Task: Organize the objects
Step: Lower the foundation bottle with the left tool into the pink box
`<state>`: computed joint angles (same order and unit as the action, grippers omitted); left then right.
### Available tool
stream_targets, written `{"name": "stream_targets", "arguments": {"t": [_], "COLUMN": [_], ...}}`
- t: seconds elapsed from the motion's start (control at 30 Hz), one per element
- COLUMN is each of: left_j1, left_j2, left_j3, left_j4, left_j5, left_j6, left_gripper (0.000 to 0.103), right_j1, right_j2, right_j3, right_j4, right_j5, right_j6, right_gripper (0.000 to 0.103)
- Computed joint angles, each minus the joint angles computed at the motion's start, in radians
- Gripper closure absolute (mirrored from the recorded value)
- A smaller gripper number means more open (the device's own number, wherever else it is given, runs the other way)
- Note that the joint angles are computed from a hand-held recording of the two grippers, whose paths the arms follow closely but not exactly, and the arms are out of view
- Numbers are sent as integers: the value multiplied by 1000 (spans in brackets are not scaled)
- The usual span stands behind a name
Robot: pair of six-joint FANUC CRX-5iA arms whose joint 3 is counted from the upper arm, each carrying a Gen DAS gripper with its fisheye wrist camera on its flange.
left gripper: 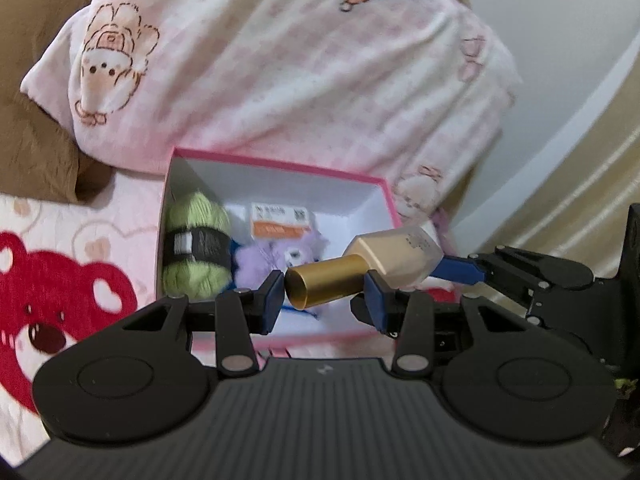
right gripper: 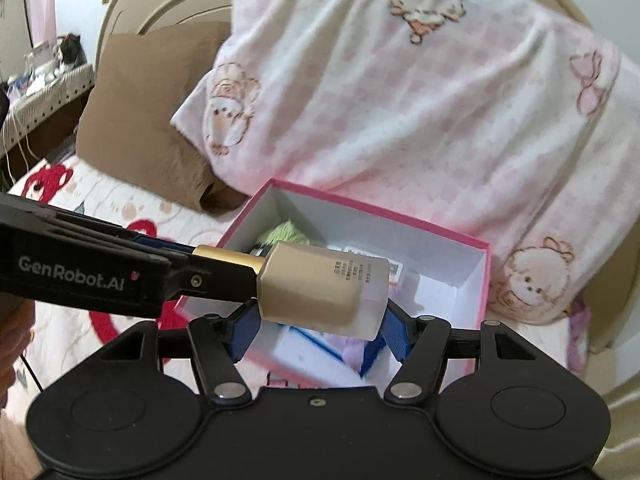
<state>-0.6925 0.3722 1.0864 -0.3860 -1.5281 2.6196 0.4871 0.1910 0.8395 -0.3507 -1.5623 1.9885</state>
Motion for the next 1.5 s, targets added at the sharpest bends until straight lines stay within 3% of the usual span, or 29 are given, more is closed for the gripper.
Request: {"name": "stream_targets", "arguments": {"t": [0.27,0.4,0.53,0.8,1.03,1.3,1.37,1.43,1.5], "left_j1": [111,168,212,247,262,233,230,222,222], "left_j2": [3,2,-5,6,6,64,74,85,82], "left_j3": [-113,-180,-258,-313,-331,-226,-209,-187,-191], "left_j4": [42,86,131,159,167,112,109,93,89], "left_j5": [105,163,234,301,318,216,204,184,186], "left_j6": [-6,-14,-2,-10,-15,-34,-24,-27,-31], "left_gripper": [62,62,62,61,61,66,66,66,66], "right_j1": [-37,-43,-33,-13,13,-3,2,10,8], "right_j2": [168,302,391,488,547,596,566,545,563], "right_j3": [107,262,360,465,560,680,626,584,617], "right_j4": [-102,-128,-114,-79,-47,-99,-82,-52,-53], "right_j5": [22,-56,-100,-138,-178,-276,-246,-211,-212], "right_j6": [-11,-68,-95,-127,-128,-108,-89,-90,-108], "right_gripper": [34,34,34,34,33,31,34,47,49]}}
